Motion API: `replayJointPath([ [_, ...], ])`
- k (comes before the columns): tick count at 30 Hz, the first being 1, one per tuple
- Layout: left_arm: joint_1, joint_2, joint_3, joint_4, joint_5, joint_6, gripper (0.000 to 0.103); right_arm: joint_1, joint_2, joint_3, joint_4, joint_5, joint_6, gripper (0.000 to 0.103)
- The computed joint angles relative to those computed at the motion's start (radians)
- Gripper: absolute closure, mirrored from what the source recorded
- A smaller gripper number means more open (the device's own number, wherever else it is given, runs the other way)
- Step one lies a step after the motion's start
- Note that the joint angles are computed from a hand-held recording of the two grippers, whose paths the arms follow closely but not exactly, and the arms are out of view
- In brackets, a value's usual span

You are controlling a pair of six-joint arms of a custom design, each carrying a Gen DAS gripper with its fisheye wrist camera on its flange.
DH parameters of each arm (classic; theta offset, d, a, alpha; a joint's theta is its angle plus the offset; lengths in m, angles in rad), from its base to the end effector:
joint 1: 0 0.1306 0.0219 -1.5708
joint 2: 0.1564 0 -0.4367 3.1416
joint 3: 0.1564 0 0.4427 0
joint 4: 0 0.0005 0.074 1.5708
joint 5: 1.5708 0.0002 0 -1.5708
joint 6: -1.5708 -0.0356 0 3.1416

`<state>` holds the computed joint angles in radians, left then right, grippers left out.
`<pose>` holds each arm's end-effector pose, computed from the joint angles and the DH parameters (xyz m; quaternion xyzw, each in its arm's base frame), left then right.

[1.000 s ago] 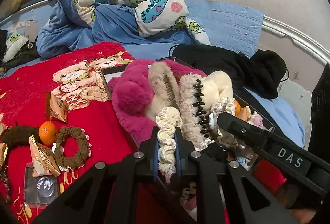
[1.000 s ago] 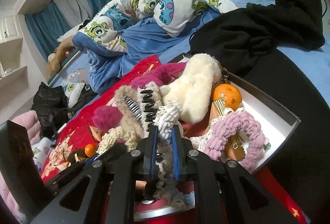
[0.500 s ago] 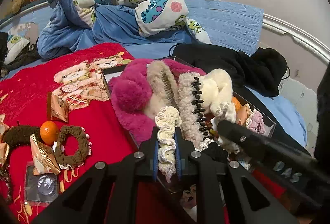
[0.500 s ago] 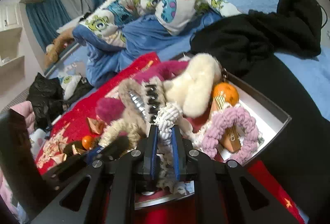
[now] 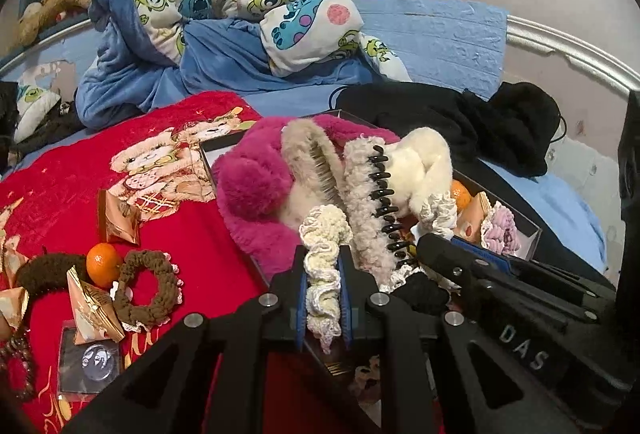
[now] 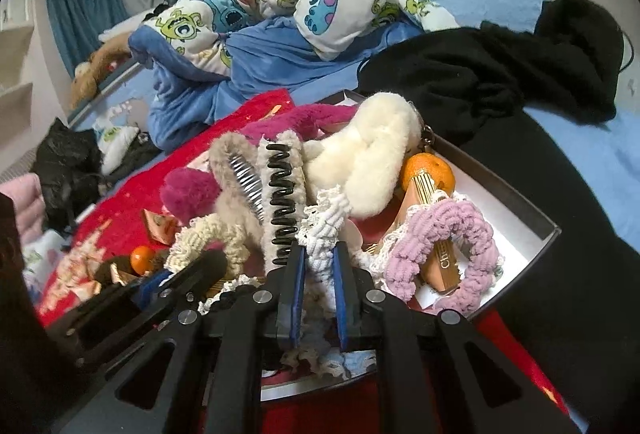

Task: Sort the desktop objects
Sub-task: 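Lower the cream scrunchie with the left tool while the right tool lowers the rope scrunchie into the box, then open the left tool in the box while the right tool releases the rope scrunchie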

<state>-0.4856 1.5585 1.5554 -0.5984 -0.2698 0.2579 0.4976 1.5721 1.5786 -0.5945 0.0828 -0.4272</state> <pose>0.5494 -0.2798 0.4999 0.0374 0.8782 -0.0568 0.4734 0.5501 0.2949 0.5039 -0.0115 0.8811 0.1776 0.4382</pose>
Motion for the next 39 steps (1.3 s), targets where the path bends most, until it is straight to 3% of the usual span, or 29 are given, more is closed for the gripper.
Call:
replayJointPath([
  [9, -0.004, -0.002, -0.002, 0.006, 0.017, 0.002, 0.089, 0.000, -0.007, -0.009, 0.017, 0.002, 0.015, 0.089],
  [16, 0.003, -0.021, -0.019, 0.026, 0.030, 0.001, 0.089, 0.011, -0.016, -0.013, 0.025, 0.049, 0.044, 0.087],
  [27, 0.005, -0.028, -0.025, 0.036, 0.054, 0.009, 0.089, 0.006, -0.017, -0.013, 0.019, 0.031, 0.028, 0.087],
  [31, 0.003, -0.032, -0.025, 0.038, 0.062, 0.012, 0.089, 0.016, -0.025, -0.013, 0.006, 0.074, 0.050, 0.085],
  [39, -0.004, -0.032, -0.022, 0.035, 0.065, 0.000, 0.089, 0.003, -0.041, -0.034, 0.028, 0.048, 0.031, 0.085],
])
